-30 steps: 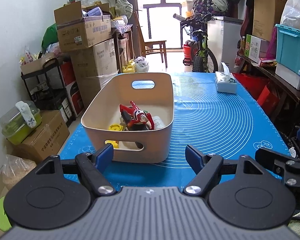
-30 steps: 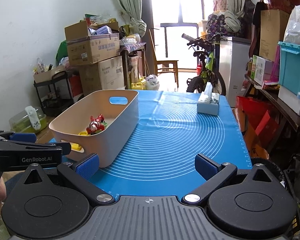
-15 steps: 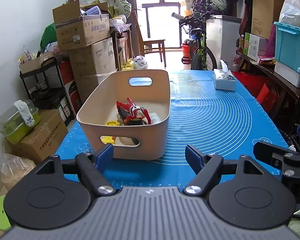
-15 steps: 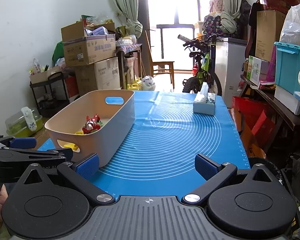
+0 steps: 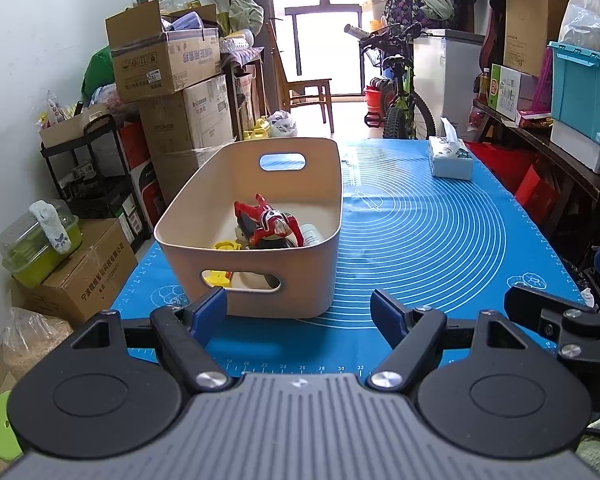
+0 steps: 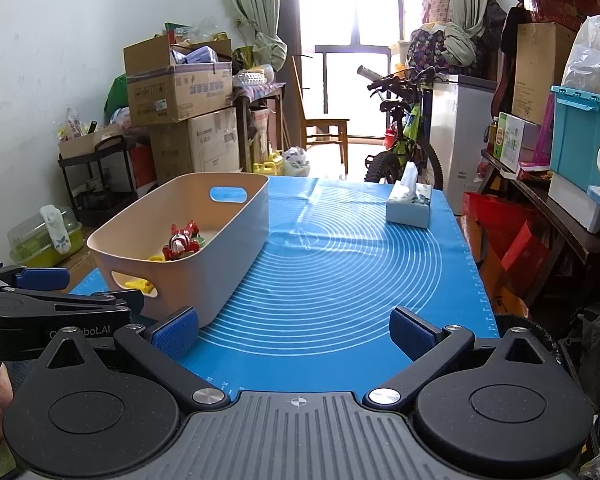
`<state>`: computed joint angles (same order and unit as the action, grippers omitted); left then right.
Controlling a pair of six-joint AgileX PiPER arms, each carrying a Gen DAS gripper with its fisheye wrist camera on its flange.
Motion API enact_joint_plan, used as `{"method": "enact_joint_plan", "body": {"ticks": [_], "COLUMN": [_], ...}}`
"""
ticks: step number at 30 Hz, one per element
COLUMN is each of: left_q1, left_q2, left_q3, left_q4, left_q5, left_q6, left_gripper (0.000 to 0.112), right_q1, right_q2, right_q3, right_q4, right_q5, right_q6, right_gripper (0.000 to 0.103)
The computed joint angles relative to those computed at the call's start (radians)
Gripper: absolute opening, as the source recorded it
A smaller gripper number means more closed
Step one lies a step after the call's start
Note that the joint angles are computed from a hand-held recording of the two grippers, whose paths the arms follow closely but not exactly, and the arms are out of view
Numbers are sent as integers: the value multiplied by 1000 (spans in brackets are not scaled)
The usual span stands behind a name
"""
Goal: Organize rigid objects
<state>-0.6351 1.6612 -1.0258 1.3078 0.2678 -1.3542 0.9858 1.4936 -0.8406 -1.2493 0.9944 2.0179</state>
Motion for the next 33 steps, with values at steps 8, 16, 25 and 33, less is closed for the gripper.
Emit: {"method": "enact_joint_plan", "body": {"ticks": [8, 16, 25, 33], "left_q1": [-1, -1, 0, -1], "left_q2": [1, 1, -2, -3], "left_q3": [0, 0, 5, 7], "left_q4": [0, -1, 2, 4], "left_q5": [0, 1, -2, -4], "left_q6": [1, 2, -1, -3], "left_gripper": [79, 79, 79, 79], "right_q1": [1, 2, 3, 3], "right_q2": [1, 4, 4, 5], "right_q3": [-3, -7, -10, -12], "right_q4": [2, 4, 6, 7], "right_q5": [2, 5, 6, 6], "right_q6": [-5, -7, -11, -14], "right_gripper": [101, 101, 101, 101]}}
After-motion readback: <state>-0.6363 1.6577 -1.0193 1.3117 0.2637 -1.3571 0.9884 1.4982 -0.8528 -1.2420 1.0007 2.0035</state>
